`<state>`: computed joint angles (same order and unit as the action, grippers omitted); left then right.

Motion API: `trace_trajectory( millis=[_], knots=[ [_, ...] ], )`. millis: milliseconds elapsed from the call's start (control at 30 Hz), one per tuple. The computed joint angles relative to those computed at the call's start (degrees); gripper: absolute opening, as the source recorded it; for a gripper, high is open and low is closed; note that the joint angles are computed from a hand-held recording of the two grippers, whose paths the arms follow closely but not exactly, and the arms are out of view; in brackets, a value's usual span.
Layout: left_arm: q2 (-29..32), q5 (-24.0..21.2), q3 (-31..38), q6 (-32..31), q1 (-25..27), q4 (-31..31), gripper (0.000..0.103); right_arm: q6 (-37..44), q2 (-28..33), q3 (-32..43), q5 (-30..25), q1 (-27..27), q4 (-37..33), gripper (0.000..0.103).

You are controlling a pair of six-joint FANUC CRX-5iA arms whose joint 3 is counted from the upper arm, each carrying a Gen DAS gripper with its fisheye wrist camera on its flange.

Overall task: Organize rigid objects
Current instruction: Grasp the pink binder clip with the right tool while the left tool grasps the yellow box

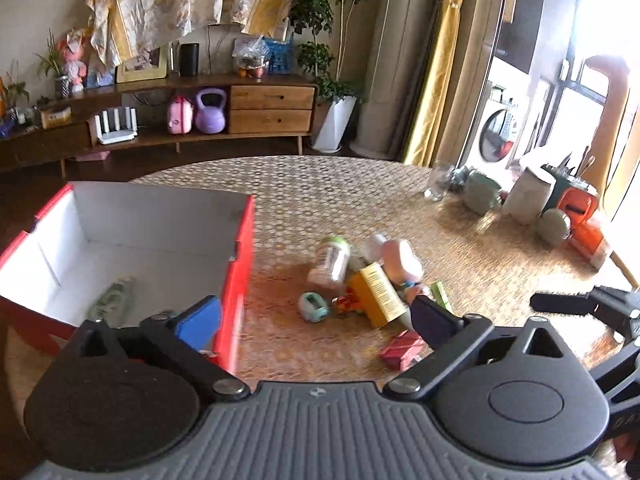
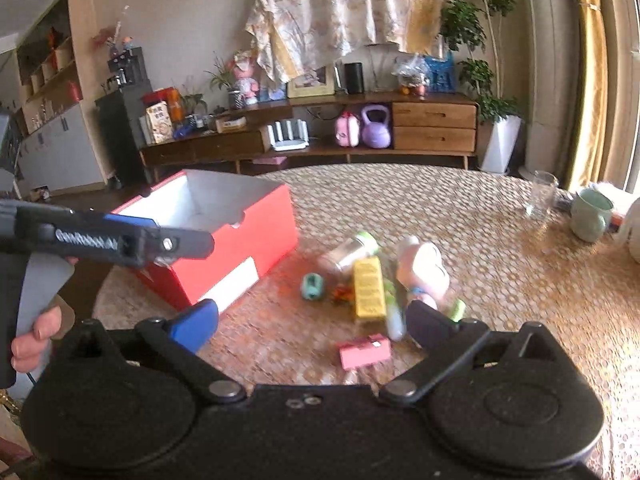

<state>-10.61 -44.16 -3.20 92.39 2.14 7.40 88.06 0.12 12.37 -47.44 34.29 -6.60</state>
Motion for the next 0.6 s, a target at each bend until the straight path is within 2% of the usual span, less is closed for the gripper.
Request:
trace_trajectory(
  millis=[67, 200, 333, 433, 600],
  knots=[
    [0.79, 0.99, -0.5, -1.2, -0.14, 1.78, 0.102, -0.98, -0.18, -1.36, 1.06, -0.03, 1.84, 0.1],
    [3.52, 0.7, 1.7, 1.66, -1.88, -1.3, 0.102, -0.08, 0.39, -2.8, 2.18, -0.42, 2.89, 0.1],
    [6.99, -1.61, 5.1, 4.58, -3.14, -3.76, 0.102, 2.7, 1.8, -2.45, 1.14, -1.19, 1.15, 0.1],
    [9.08, -1.08, 5.75, 3.95, -3.04, -1.93, 0.102, 3.86, 2.99, -2.21, 0.79, -1.18, 1.08, 0.098],
    [12.57, -0.81, 8.22, 5.66, -4.56, -2.95, 0.102, 7.28, 4.86, -1.38, 0.53, -1.34, 0.14, 0.095]
  ],
)
